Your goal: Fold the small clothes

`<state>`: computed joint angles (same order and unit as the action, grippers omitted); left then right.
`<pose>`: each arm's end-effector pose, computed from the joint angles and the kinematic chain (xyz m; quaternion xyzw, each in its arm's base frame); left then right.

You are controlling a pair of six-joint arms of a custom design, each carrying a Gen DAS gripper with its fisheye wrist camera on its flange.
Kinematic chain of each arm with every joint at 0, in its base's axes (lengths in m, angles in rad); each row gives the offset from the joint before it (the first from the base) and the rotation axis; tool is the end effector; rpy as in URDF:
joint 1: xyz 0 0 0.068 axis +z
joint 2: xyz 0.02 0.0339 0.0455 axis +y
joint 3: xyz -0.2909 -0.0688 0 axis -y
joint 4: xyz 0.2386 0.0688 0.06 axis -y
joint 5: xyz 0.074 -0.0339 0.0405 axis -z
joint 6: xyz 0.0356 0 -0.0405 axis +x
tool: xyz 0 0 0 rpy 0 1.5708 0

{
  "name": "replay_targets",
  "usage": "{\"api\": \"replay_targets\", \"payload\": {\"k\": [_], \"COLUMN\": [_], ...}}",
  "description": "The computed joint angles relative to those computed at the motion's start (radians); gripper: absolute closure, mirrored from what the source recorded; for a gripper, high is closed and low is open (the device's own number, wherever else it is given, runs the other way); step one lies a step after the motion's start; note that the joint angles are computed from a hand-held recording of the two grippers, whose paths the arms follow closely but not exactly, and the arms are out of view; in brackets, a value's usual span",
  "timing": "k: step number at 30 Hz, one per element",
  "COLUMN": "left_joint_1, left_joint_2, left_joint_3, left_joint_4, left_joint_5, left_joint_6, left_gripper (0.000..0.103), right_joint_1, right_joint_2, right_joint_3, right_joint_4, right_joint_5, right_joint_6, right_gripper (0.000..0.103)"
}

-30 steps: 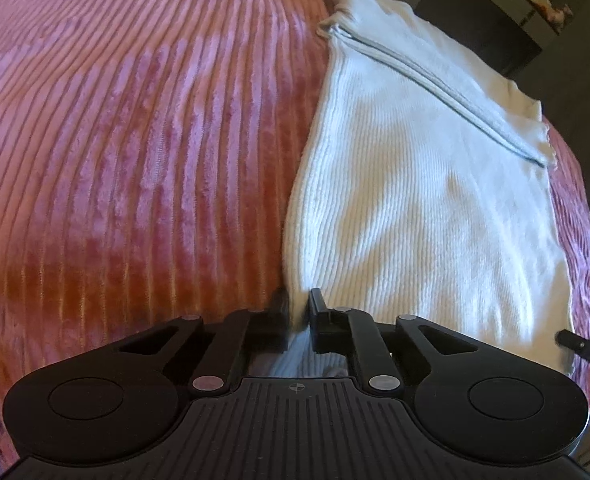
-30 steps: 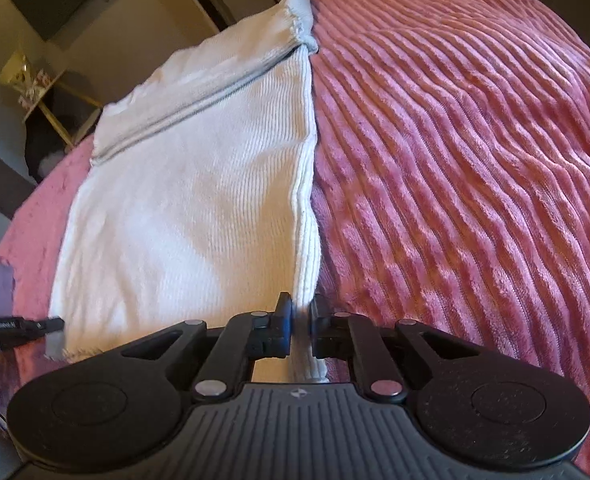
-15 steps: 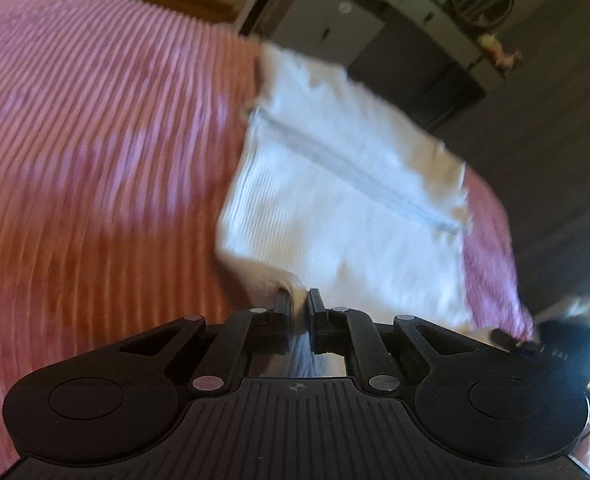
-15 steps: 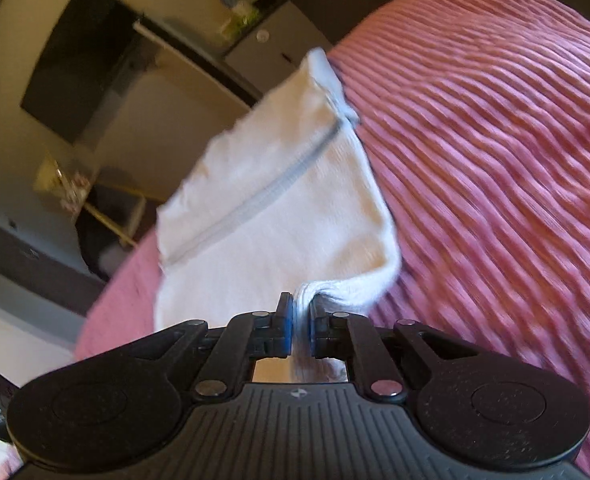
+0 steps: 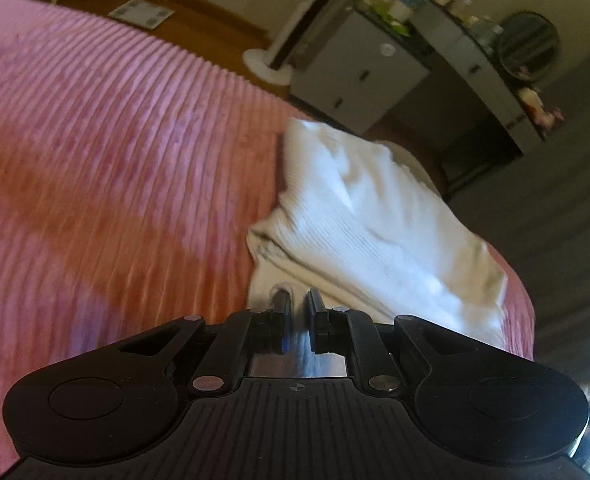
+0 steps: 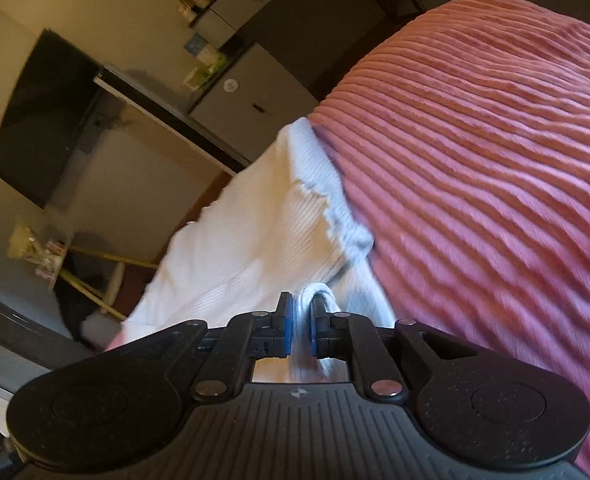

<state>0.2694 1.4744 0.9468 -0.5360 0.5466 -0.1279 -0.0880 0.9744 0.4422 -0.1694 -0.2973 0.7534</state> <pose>0.2739 0.0564 0.2435 -0.1176 0.9271 -0.2435 0.2594 0.1754 -0.0050 0.2151 0.3094 0.8443 0.2630 0.3497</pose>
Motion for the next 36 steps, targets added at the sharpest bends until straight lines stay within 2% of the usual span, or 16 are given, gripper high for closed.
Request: {"api": "replay_targets", "payload": {"k": [2,4,5,8,10,12,13,14,16,18,19,23,26,28,34,36], "left_joint_1": [0.001,0.004,0.010,0.049,0.085,0.144,0.164,0.174,0.163,0.119,0.083,0.005,-0.067,-0.109,-0.143,-0.140], "left_joint_2": [0.041,0.060,0.056,0.015,-0.019,-0.094,-0.123,-0.141,-0.173,-0.200,-0.211,-0.127,-0.074,-0.036,0.063,0.060], "left_joint_3": [0.000,-0.001,-0.012,-0.062,-0.094,-0.156,-0.187,-0.206,-0.241,-0.277,-0.298,-0.279,-0.267,-0.259,-0.200,-0.210], "left_joint_4": [0.039,0.060,0.076,0.103,0.084,0.056,0.054,0.046,0.012,0.036,0.079,0.194,0.309,0.379,0.387,0.404], "left_joint_5": [0.013,0.006,0.005,0.032,0.080,0.150,0.170,0.173,0.144,0.081,0.034,-0.007,-0.064,-0.108,-0.114,-0.110], "left_joint_6": [0.002,0.031,0.051,0.112,0.197,0.317,0.366,0.411,0.521,0.564,0.550,0.421,0.341,0.304,0.249,0.247], "left_gripper": [0.091,0.089,0.086,0.077,0.074,0.059,0.055,0.050,0.050,0.050,0.050,0.049,0.038,0.036,0.047,0.054], "right_joint_1": [-0.019,-0.032,-0.035,-0.003,0.037,0.110,0.144,0.216,0.336,0.378,0.373,0.371,0.374,0.385,0.293,0.248], "right_joint_2": [0.054,0.057,0.045,-0.052,-0.124,-0.227,-0.260,-0.285,-0.277,-0.219,-0.197,-0.075,0.011,0.043,0.191,0.225], "right_joint_3": [-0.006,-0.013,-0.018,-0.033,-0.032,-0.038,-0.042,-0.047,-0.053,-0.055,-0.058,-0.052,-0.025,-0.012,0.020,0.024], "right_joint_4": [0.055,0.070,0.067,0.010,-0.045,-0.105,-0.123,-0.143,-0.156,-0.136,-0.110,0.023,0.081,0.109,0.199,0.230], "right_joint_5": [-0.015,-0.009,-0.003,0.096,0.170,0.246,0.272,0.339,0.453,0.488,0.473,0.471,0.488,0.499,0.423,0.370], "right_joint_6": [-0.042,-0.095,-0.125,-0.232,-0.320,-0.407,-0.448,-0.489,-0.547,-0.555,-0.547,-0.538,-0.541,-0.550,-0.591,-0.592], "right_gripper": [0.088,0.087,0.084,0.076,0.072,0.058,0.043,0.034,0.034,0.034,0.035,0.035,0.035,0.035,0.038,0.044]}}
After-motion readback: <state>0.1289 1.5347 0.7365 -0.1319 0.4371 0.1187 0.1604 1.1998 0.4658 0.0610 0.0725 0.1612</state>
